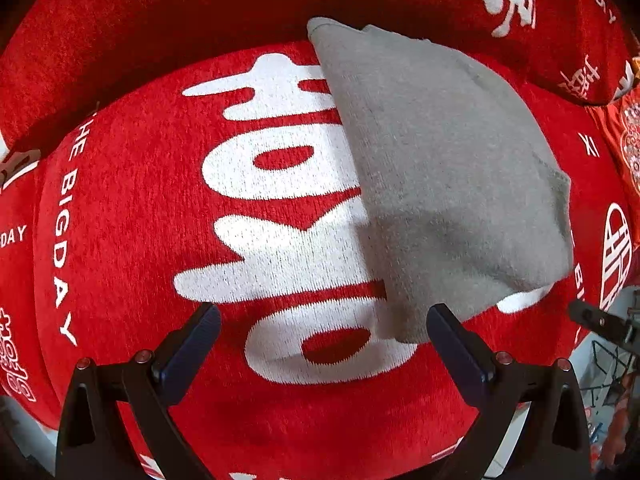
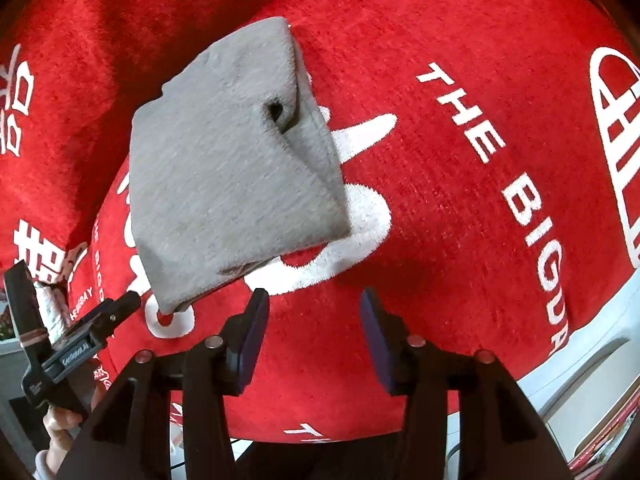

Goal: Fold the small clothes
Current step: 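Open the right gripper and lift it off the folded sweater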

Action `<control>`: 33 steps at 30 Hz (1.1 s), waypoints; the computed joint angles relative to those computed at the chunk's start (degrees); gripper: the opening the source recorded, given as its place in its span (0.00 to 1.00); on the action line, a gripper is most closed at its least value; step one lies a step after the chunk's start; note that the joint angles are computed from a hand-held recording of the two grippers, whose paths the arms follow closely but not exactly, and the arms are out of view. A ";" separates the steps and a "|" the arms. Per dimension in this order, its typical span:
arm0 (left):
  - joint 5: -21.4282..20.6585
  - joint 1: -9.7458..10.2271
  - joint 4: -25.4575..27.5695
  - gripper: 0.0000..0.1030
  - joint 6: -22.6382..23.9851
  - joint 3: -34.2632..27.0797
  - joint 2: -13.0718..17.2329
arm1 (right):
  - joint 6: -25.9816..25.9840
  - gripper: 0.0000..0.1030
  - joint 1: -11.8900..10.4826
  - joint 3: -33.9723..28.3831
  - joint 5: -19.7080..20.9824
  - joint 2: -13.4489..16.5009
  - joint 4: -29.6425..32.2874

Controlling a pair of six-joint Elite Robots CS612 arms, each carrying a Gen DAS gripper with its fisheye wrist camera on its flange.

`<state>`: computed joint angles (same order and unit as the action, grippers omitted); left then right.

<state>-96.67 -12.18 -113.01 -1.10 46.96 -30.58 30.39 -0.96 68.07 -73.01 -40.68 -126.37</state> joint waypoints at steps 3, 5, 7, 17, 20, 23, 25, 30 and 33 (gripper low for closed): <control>-0.39 0.24 0.15 1.00 -1.78 -0.77 0.43 | 0.16 0.50 -0.10 0.28 0.29 -0.20 0.06; -0.15 0.01 0.30 1.00 -2.98 -2.19 1.32 | -0.20 0.51 -0.23 -0.25 0.53 0.02 0.08; -0.12 -0.07 0.53 1.00 -3.41 -3.16 1.82 | -1.25 0.58 -0.55 -1.35 1.07 0.53 -0.15; 2.28 -1.47 5.81 1.00 -7.83 -14.46 7.28 | -8.81 0.72 -2.34 -12.58 4.25 5.91 5.62; 2.16 -1.71 8.00 1.00 -8.95 -17.76 8.79 | -9.93 0.72 -2.90 -15.14 5.01 7.28 7.61; 1.90 -1.82 10.42 1.00 -10.77 -21.39 10.57 | -10.33 0.72 -3.39 -17.54 5.81 8.73 9.51; 2.49 -1.94 11.02 1.00 -11.07 -22.93 11.38 | -10.60 0.72 -3.70 -18.61 6.30 9.37 10.54; 1.34 -1.75 14.50 1.00 -10.94 -29.06 14.50 | -11.41 0.73 -4.51 -21.28 8.08 11.13 13.01; -0.94 -1.29 13.86 1.00 -12.06 -31.16 15.62 | -10.85 0.74 -5.01 -22.41 10.03 12.14 13.84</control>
<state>-97.61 -13.46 -99.15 -13.15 15.80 -14.97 19.54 -5.97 45.66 -62.97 -28.54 -112.53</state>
